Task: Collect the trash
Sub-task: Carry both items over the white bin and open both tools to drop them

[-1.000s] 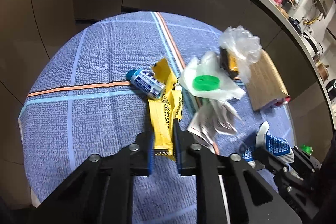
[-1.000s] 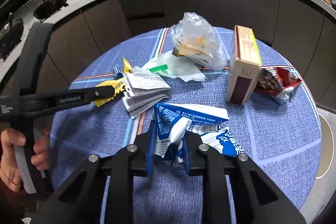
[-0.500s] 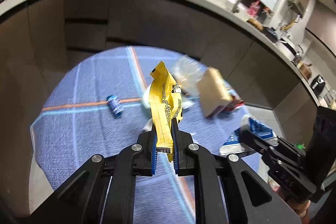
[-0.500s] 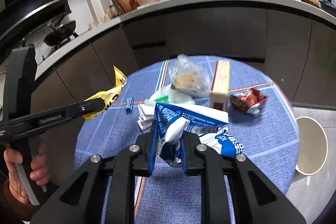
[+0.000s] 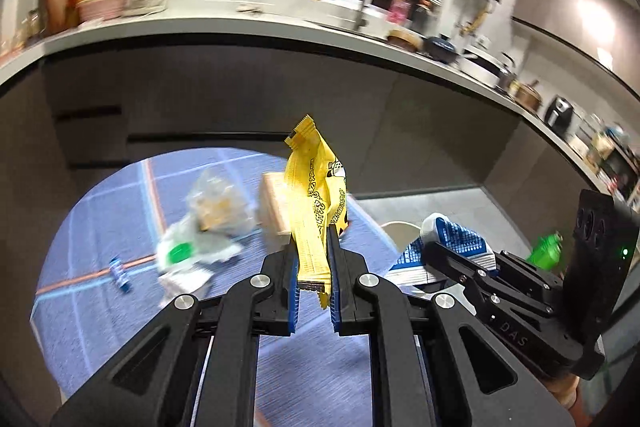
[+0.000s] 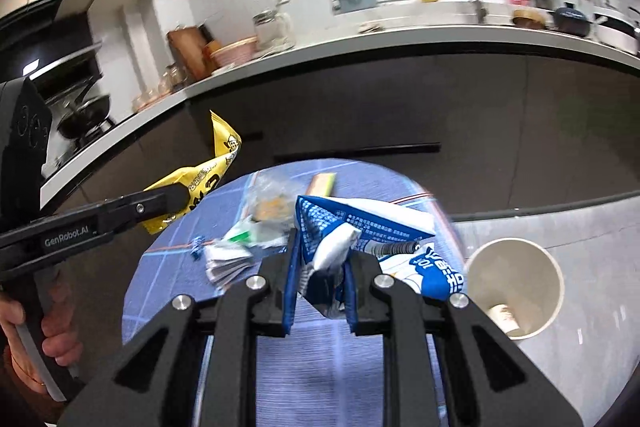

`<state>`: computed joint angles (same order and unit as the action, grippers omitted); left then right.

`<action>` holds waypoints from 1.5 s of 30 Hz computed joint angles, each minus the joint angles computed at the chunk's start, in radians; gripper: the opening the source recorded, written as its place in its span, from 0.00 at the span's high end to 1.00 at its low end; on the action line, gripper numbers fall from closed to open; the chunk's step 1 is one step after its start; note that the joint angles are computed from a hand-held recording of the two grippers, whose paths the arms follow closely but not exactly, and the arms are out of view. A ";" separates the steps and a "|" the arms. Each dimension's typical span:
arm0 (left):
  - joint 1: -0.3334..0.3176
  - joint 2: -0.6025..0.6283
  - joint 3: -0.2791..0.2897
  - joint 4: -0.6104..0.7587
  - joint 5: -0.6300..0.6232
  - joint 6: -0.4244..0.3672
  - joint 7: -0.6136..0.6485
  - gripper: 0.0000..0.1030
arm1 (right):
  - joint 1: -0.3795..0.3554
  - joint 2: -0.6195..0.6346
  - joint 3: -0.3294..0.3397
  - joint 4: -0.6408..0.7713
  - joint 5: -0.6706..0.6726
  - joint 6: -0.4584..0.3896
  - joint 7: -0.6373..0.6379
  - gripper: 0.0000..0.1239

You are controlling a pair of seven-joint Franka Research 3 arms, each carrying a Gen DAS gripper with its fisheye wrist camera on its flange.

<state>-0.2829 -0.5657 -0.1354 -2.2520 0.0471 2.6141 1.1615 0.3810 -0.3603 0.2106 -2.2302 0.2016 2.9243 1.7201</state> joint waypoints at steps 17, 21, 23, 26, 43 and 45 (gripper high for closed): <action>-0.042 0.395 -0.108 0.336 0.046 0.000 0.047 0.90 | -0.140 -0.106 -0.069 -0.166 0.013 0.025 0.012 0.84; -0.046 0.488 -0.127 0.427 0.065 -0.024 0.044 0.90 | -0.151 -0.096 -0.096 -0.190 0.032 0.031 -0.002 0.84; -0.050 0.531 -0.134 0.467 0.072 -0.035 0.044 0.90 | -0.150 -0.085 -0.112 -0.194 0.046 0.030 -0.015 0.84; -0.056 0.592 -0.142 0.516 0.076 -0.045 0.048 0.90 | -0.138 -0.067 -0.146 -0.198 0.079 0.031 -0.048 0.84; -0.093 0.967 -0.162 0.850 0.048 -0.203 0.100 0.90 | -0.100 0.196 -0.254 -0.067 0.360 -0.021 -0.380 0.83; -0.099 0.996 -0.159 0.878 0.048 -0.223 0.106 0.89 | -0.111 0.231 -0.248 -0.046 0.391 -0.033 -0.422 0.83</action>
<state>-0.3815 0.4300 -0.2947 -1.3740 0.0955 2.3908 1.2671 0.2704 -0.1297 -0.0370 -2.2759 0.5926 2.8915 1.2976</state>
